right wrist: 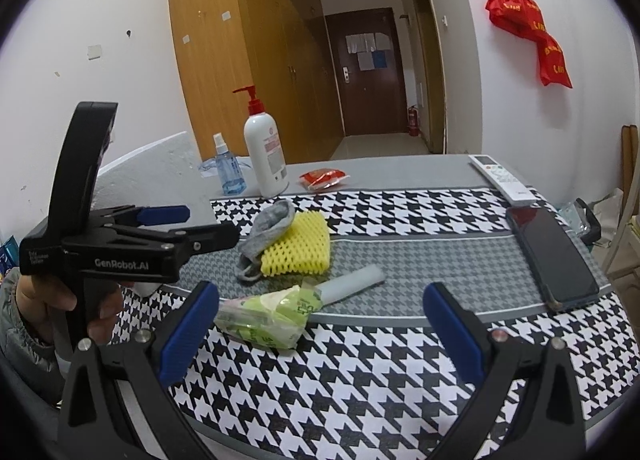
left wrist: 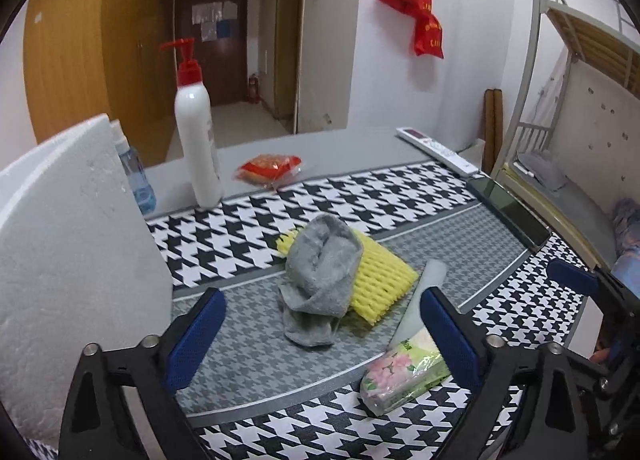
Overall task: Organize soft objects
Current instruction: 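Move the left tool toward the grey sock while the right tool approaches the clear packet, then close the left tool on the grey sock while the right tool grasps the clear packet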
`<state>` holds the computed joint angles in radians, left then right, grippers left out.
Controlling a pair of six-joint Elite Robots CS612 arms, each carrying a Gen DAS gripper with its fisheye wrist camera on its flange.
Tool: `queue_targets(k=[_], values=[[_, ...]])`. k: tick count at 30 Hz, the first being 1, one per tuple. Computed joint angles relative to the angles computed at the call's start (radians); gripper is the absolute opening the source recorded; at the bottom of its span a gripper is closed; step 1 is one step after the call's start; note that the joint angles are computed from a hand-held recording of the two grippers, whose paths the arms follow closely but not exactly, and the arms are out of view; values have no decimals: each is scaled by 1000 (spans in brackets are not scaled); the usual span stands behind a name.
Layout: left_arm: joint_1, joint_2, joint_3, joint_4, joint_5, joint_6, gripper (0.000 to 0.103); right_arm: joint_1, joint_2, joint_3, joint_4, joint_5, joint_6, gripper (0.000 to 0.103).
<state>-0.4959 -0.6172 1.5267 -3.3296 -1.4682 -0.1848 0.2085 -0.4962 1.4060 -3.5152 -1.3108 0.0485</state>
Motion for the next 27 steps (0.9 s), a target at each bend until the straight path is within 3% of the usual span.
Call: queue_targets(k=[7, 12, 19, 22, 24, 27], values=[[10, 19, -39, 50, -34, -14, 85, 2, 0, -21, 38, 12, -23, 103], [20, 26, -68, 108, -56, -39, 72, 4, 8, -37, 67, 30, -30, 103], [26, 40, -95, 149, -94, -25, 66, 6, 14, -51, 101, 23, -28, 103], [30, 47, -109, 172, -115, -26, 57, 7, 15, -54, 108, 27, -28, 103], [33, 50, -114, 180, -114, -40, 44, 7, 16, -55, 112, 27, -26, 103], [37, 54, -118, 173, -128, -45, 42, 8, 17, -59, 117, 27, -35, 103]])
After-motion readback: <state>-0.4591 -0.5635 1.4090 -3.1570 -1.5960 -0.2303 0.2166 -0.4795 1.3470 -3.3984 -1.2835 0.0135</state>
